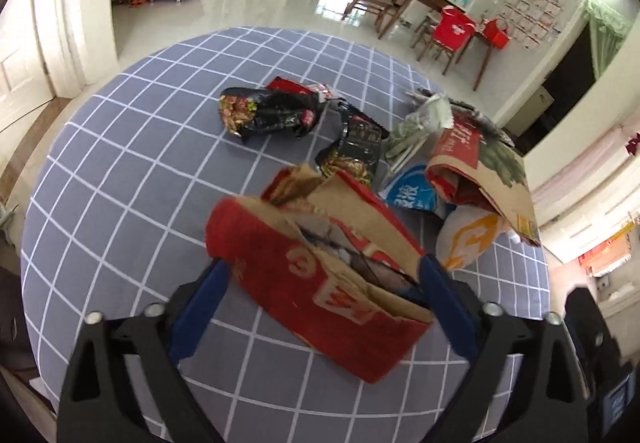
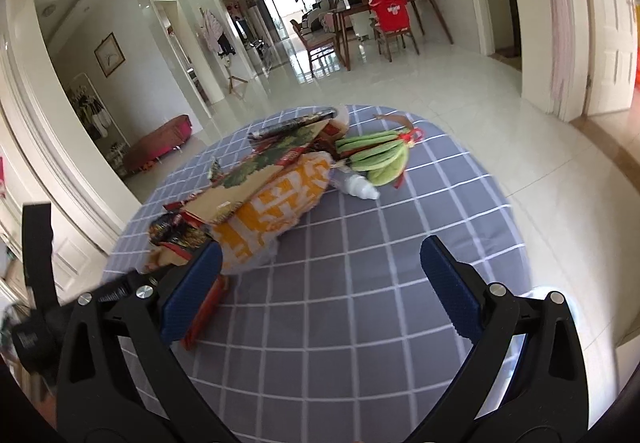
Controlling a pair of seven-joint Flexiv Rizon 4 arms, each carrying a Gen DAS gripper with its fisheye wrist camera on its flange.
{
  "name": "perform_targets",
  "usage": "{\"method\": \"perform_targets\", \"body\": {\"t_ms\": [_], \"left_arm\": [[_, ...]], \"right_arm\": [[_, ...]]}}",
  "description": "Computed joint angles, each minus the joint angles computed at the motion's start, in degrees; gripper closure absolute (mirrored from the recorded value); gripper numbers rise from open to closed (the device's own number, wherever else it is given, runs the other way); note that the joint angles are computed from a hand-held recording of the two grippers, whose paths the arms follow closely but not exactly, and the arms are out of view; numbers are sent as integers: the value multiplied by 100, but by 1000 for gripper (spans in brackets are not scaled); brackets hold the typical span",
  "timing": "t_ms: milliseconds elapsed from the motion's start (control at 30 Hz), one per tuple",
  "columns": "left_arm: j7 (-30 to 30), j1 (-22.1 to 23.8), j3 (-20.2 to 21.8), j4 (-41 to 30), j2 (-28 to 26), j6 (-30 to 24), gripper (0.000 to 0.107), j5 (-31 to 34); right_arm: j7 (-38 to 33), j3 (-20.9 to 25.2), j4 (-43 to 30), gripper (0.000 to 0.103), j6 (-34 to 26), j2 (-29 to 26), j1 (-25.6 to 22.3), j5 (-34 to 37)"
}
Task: Collect trash
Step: 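Reach the left tool to the red-and-tan paper bag and close on it, then lift the paper bag with the left tool while the right tool grasps a red card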
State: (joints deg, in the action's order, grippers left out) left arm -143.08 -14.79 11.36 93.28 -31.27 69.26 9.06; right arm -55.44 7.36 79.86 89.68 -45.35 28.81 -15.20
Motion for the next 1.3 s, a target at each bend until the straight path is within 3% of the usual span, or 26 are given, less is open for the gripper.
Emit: {"method": "perform_targets", "body": {"t_ms": [167,300,400,467,500,600,700,767,833,1133,1300], "left_arm": [[584,307,-378,367,111,639,53,-359],[740,96,-138,399,175,676,70,-338],[824,64,-91,504,270,715,75,-307],[890,81,-79,638,357,788,78,-309],[867,11,16,637,386,733,90,-243],[786,-75,161,758,513,750,93,-43],[843,-3,119,888,595,868,95,5],[819,-13,142,961,654,948,95,47],[801,-26,179,1028,721,1007,96,89],[156,-458,617,974,1018,1030,96,780],[-280,-614,650,802,1213,885,96,1360]], "right_arm": [[-245,643,-474,6,-190,-287,-264,88],[-726,1662,-1059,6,-522,-652,-695,438],[-1199,2579,-1644,6,-930,-1070,-1020,821],[-1339,2842,-1949,8,-1097,-1249,-1049,1045],[-1427,2912,-2053,14,-1129,-1305,-1045,1128],[-1603,2986,-2438,23,-1341,-1476,-954,1322],[-1720,3038,-2794,44,-1513,-1611,-861,1555],[-1767,2945,-3027,52,-1696,-1675,-761,1632],[-1913,2995,-3294,83,-1946,-1777,-723,1752],[-3195,3294,-3088,98,-1834,-1500,-901,2512],[-3898,3470,-2666,99,-1694,-1132,-1128,3002]]}}
